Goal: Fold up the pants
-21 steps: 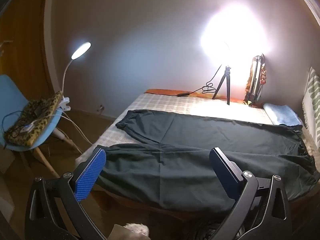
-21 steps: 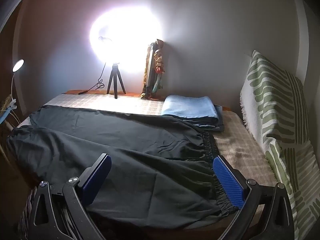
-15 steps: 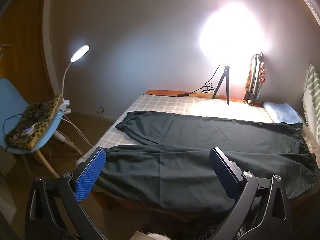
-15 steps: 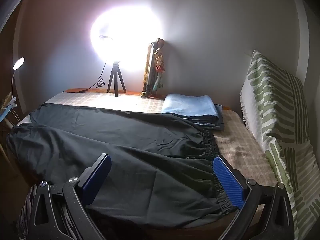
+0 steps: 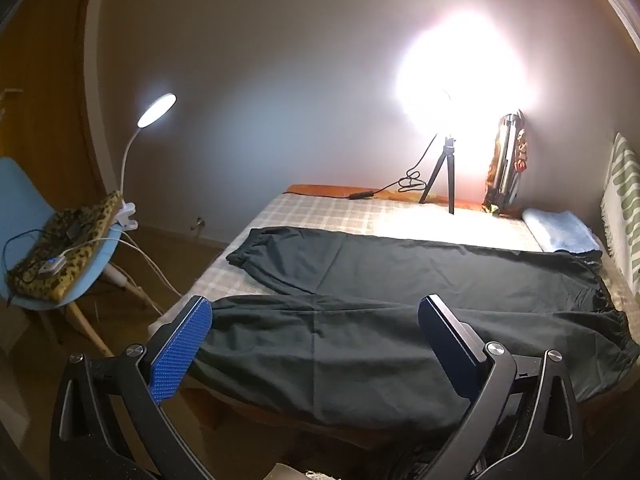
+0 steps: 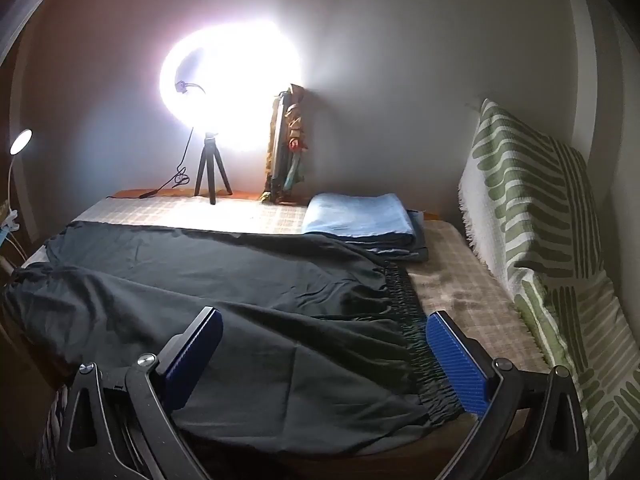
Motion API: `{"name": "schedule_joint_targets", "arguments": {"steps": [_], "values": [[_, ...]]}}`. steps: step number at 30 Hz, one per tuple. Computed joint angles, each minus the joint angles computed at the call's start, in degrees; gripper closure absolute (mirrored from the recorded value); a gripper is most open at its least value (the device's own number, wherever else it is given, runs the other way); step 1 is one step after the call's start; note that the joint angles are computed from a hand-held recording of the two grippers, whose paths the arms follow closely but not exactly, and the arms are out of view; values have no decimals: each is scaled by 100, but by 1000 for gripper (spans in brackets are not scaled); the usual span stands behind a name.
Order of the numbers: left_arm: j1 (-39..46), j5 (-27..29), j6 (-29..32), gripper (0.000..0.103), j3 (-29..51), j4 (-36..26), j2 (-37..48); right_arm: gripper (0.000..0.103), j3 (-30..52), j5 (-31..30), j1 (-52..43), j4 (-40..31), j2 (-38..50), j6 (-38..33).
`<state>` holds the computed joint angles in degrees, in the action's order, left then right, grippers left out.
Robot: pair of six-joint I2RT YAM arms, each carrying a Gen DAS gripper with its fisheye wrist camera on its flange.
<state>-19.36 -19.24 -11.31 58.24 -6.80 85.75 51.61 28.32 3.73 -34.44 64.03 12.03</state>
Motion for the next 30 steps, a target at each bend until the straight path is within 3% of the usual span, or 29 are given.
{"name": "schedule_joint_targets", "arguments": {"steps": [30], "values": [[73, -12, -51, 0, -74, 46, -60, 0, 48, -45, -156, -35, -3, 43]]}}
